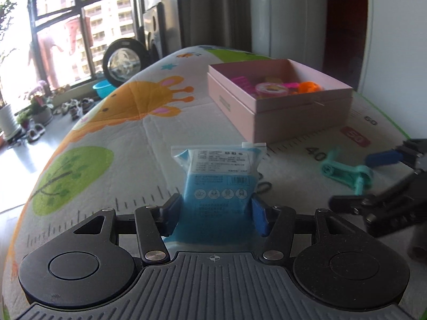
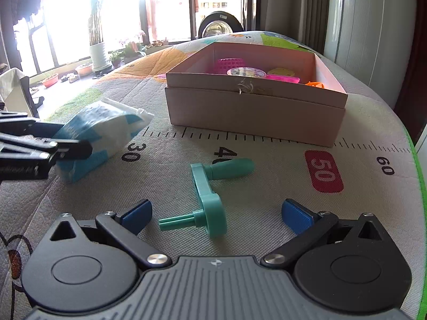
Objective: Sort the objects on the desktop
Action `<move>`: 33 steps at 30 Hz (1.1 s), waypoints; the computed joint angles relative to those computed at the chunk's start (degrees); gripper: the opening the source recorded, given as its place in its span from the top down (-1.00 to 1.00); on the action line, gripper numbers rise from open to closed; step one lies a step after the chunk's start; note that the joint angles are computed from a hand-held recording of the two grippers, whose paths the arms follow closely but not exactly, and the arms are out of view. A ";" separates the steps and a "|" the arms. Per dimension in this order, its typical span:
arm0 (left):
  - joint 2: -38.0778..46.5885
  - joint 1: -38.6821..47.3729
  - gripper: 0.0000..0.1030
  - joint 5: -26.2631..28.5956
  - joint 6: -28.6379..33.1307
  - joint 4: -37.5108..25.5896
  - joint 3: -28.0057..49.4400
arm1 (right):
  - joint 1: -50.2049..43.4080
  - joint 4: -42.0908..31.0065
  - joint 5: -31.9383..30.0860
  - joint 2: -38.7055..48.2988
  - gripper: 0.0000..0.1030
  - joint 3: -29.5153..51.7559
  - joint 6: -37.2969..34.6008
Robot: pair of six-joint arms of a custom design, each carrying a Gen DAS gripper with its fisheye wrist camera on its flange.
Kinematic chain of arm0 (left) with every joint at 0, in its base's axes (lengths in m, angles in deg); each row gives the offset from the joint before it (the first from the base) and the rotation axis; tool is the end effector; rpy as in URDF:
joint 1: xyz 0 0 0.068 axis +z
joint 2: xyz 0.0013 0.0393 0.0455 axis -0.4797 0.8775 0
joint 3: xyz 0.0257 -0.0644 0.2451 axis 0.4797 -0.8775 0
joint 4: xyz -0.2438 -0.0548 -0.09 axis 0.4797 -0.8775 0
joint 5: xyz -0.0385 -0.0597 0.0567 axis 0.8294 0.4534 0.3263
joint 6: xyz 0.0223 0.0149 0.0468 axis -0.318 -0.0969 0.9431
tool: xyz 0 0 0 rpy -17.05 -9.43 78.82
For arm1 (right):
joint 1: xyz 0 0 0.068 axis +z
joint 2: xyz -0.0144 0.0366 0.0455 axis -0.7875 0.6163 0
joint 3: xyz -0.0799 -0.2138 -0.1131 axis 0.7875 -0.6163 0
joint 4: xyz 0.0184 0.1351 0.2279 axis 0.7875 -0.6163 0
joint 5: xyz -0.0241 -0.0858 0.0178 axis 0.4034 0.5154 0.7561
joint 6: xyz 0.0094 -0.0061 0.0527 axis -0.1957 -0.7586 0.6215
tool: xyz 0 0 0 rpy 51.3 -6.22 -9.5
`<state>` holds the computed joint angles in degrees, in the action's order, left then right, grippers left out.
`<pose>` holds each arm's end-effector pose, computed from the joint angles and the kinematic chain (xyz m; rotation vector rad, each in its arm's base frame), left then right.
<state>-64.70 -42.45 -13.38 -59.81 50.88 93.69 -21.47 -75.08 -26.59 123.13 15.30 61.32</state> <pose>0.1306 -0.0212 0.1341 -0.0872 2.2603 0.1225 0.2593 0.1585 0.1002 -0.7984 2.2181 0.3845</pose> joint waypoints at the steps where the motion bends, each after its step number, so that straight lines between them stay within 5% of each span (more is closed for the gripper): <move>1: -2.37 -2.67 -0.22 -1.38 -1.38 -2.28 -0.49 | 0.01 -0.02 0.00 -0.03 -1.00 -0.02 0.00; 4: -4.64 -7.92 -0.35 -5.25 -5.00 -4.49 -1.58 | 0.08 -0.28 0.10 -0.04 -1.00 0.06 -0.13; 10: 0.63 -3.65 -0.88 -4.66 -6.71 1.47 -3.10 | -0.17 -3.11 -0.43 -0.05 -1.00 1.44 -1.36; 20: 6.01 -0.95 -1.00 -1.60 -6.55 5.90 -3.29 | -7.61 -8.83 -6.70 -4.47 -1.00 1.94 1.34; 27: 5.65 0.31 -1.00 -0.38 -6.19 5.99 -3.53 | -7.53 -1.06 0.59 -9.30 -1.00 -1.43 -0.90; 33: 5.90 -0.01 -1.00 -0.90 -6.36 6.15 -3.58 | -11.73 -6.19 -4.51 -0.58 -1.00 14.74 3.46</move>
